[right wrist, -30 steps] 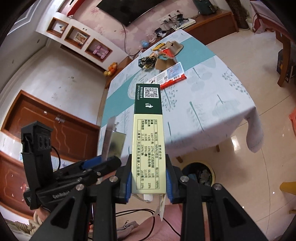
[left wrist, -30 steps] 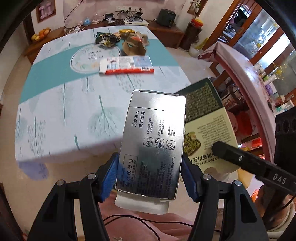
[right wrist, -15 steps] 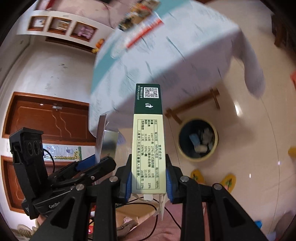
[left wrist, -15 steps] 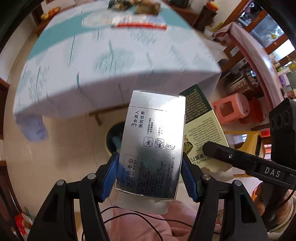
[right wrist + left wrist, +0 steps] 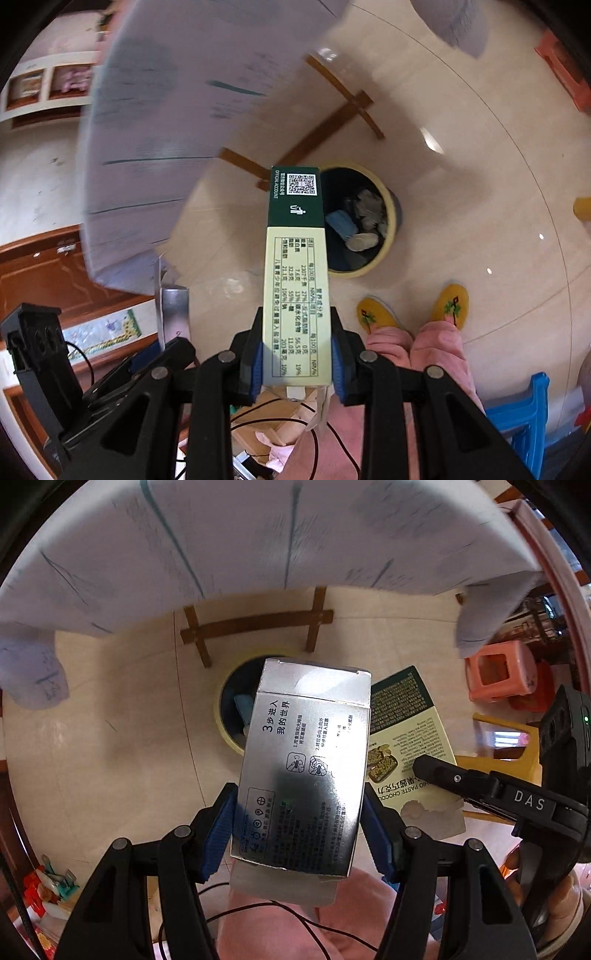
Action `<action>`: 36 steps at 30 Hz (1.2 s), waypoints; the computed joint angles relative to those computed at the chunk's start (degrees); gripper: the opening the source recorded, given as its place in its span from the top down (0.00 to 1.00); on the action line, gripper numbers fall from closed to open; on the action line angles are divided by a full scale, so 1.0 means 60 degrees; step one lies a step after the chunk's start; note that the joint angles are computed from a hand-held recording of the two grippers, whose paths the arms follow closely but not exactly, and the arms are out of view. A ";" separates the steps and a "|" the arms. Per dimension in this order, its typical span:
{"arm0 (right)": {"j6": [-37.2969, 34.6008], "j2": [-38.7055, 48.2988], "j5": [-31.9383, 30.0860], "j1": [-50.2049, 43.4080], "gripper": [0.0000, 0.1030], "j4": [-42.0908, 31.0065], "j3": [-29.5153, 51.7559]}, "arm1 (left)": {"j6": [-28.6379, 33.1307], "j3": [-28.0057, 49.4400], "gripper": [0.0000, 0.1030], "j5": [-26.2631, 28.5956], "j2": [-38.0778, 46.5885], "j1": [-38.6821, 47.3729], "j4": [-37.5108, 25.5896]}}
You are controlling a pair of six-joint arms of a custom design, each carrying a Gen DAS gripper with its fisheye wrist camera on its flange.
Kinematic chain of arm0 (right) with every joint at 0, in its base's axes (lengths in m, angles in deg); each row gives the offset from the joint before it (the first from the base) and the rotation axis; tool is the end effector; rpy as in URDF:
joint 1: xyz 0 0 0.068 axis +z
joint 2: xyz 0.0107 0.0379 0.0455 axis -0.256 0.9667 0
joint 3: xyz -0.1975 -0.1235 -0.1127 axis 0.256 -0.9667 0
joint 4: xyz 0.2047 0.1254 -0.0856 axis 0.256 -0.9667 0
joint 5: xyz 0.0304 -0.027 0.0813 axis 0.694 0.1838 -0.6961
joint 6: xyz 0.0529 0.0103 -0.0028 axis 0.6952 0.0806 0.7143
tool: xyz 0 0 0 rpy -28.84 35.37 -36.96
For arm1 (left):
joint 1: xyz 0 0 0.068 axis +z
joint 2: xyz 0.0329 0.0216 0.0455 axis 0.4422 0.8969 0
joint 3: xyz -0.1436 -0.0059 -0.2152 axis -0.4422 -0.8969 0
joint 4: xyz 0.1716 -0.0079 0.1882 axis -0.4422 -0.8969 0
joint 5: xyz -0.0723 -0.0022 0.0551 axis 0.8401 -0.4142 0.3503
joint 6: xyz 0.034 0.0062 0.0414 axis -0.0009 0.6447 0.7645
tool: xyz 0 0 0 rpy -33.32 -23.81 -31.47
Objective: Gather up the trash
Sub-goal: 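Carry both boxes down over the trash bin, then open both grippers to drop the boxes into the bin, then raise both tools back toward the table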
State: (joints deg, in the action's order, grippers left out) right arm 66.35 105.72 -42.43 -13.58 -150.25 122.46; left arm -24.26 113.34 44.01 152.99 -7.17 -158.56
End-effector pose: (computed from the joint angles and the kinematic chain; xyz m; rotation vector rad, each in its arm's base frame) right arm 0.2204 0.0261 0.2400 -0.6042 -2.8159 -0.9416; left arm 0.2310 -0.1589 0.2979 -0.0935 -3.0854 0.2326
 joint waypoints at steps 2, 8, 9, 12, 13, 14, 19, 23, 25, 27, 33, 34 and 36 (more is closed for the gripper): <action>0.0239 0.0321 0.0155 0.0186 0.72 0.0799 -0.0497 | 0.0127 -0.0908 0.39 -0.0018 0.0095 0.0084 0.0902; 0.0700 0.2145 0.0781 0.0884 0.72 0.3647 -0.1483 | 0.0701 -0.2766 0.38 -0.0109 0.0980 0.0467 0.3273; 0.0744 0.2442 0.0863 0.0980 0.72 0.3968 -0.1521 | 0.0786 -0.2942 0.37 -0.0151 0.1163 0.0531 0.3621; 0.1046 0.3569 0.0959 0.1357 0.72 0.5099 -0.1520 | 0.1062 -0.3227 0.37 -0.0350 0.1932 0.0797 0.4571; 0.1081 0.3799 0.0983 0.1445 0.71 0.5313 -0.1467 | 0.1173 -0.3242 0.37 -0.0358 0.2115 0.0911 0.4758; 0.1177 0.4176 0.1056 0.1615 0.71 0.5645 -0.1376 | 0.1271 -0.3298 0.35 -0.0386 0.2312 0.1025 0.5003; 0.1651 0.5078 0.0955 0.2024 0.45 0.6412 -0.1228 | 0.1549 -0.3278 0.35 -0.0266 0.3213 0.1530 0.5644; 0.1788 0.4986 0.0976 0.2168 0.39 0.6303 -0.1264 | 0.1498 -0.3334 0.28 -0.0065 0.3143 0.1725 0.5774; 0.1734 0.4626 0.1023 0.2206 0.39 0.5946 -0.1230 | 0.1559 -0.3372 0.28 -0.0019 0.2871 0.1721 0.5651; 0.1614 0.4032 0.1194 0.2238 0.39 0.5465 -0.1193 | 0.1692 -0.3344 0.28 -0.0125 0.2447 0.1667 0.5307; 0.0929 0.2303 0.1957 0.2305 0.38 0.3220 -0.0301 | 0.1643 -0.2675 0.28 -0.0488 0.0938 0.1450 0.3758; 0.0880 0.2058 0.2049 0.2281 0.38 0.2880 -0.0122 | 0.1641 -0.2524 0.28 -0.0524 0.0786 0.1457 0.3568; 0.0640 0.1443 0.2156 0.2146 0.38 0.1833 0.0473 | 0.1552 -0.1879 0.28 -0.0580 0.0288 0.1442 0.2791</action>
State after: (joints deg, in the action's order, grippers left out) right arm 70.19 114.38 -29.49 -0.70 -139.26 125.30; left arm -14.95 102.07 40.53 154.72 1.48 -141.81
